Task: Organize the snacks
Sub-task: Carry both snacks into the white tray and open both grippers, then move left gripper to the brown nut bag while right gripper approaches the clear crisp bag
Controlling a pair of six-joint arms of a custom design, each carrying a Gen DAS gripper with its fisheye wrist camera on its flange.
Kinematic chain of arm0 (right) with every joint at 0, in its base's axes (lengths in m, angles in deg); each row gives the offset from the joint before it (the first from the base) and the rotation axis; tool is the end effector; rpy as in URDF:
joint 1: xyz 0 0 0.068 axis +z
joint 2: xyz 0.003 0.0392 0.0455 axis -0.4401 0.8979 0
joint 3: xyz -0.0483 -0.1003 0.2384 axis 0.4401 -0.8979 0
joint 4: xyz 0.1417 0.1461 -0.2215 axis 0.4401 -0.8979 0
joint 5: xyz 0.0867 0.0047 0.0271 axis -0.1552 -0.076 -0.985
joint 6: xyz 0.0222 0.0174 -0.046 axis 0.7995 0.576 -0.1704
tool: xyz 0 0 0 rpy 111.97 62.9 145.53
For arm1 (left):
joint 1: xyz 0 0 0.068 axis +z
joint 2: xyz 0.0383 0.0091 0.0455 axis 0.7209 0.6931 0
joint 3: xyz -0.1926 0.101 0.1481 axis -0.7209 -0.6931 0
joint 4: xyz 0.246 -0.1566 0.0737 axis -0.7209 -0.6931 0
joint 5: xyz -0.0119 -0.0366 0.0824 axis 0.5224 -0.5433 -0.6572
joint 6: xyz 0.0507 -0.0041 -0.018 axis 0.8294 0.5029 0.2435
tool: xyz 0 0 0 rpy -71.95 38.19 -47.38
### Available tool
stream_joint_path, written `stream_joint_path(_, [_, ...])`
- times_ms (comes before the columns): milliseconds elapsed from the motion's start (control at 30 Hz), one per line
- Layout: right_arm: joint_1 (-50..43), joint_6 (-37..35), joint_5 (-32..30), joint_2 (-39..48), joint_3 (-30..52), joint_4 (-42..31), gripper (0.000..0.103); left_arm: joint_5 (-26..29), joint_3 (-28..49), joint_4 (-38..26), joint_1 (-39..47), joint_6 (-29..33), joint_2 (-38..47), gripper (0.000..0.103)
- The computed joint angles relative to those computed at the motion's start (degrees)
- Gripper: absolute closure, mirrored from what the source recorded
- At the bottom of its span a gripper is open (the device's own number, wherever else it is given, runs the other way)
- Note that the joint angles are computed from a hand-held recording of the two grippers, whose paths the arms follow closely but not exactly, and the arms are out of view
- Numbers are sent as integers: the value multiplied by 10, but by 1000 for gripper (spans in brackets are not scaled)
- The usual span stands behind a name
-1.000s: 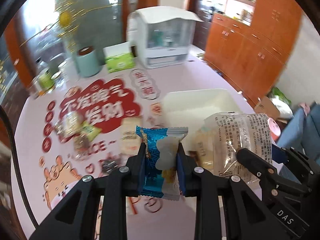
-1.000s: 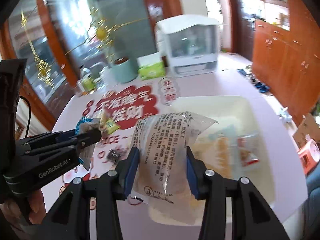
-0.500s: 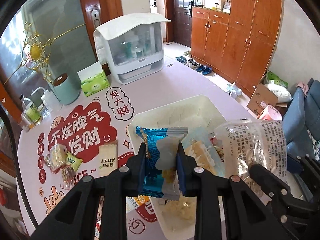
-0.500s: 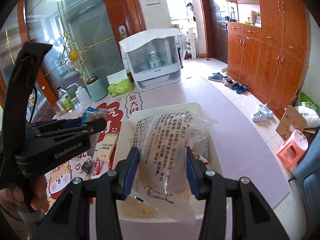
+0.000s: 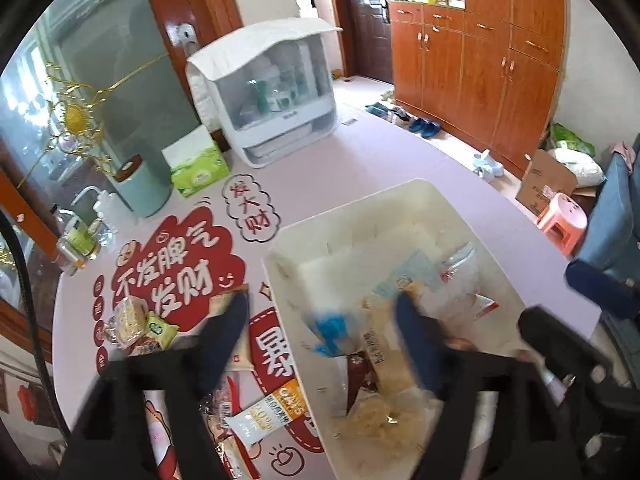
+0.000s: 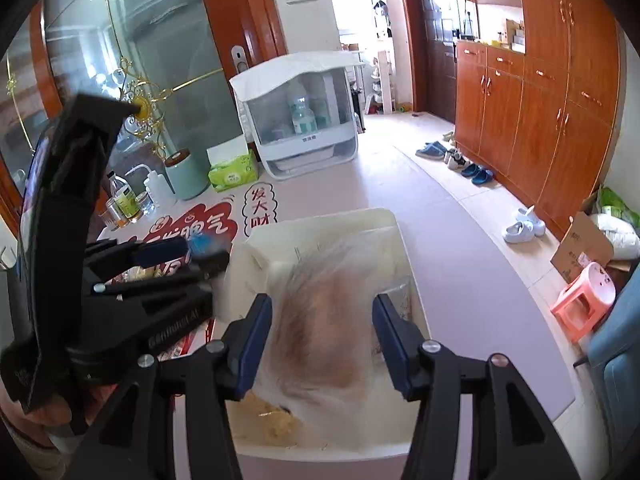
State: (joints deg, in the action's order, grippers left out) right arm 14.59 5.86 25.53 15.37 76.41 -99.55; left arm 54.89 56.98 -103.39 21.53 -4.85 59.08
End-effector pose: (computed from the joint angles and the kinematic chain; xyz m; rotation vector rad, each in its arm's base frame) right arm 0.2771 0.2253 0.3459 -0.1044 2.3856 0.2464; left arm 0.3555 -0.1518 0.3395 0.2571 2.4919 0.1330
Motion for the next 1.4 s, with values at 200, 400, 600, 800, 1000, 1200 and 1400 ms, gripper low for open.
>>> stream_joint_path(200, [5, -5, 4, 5, 8, -5, 48, 1, -27, -8, 10, -19, -29, 22])
stream_joint_path(400, [14, 0, 2, 7, 6, -15, 48, 4, -57, -22, 18, -37, -61, 22])
stream_joint_path(600, [29, 8, 4, 7, 7, -24, 48, 5, -95, -33, 25, -45, -111, 22])
stream_joint_path(800, [54, 15, 9, 23, 21, -39, 48, 3, -131, -48, 38, -45, -161, 22])
stream_joint_path(1000, [84, 19, 13, 55, 54, -52, 48, 6, -160, -62, 74, -37, -209, 21])
stream_joint_path(1200, [112, 12, 17, 98, 107, -58, 48, 13, -180, -72, 138, -10, -256, 21])
stream_joint_path(1400, [137, -7, 9, 170, 203, -76, 48, 29, -180, -72, 239, 45, -286, 21])
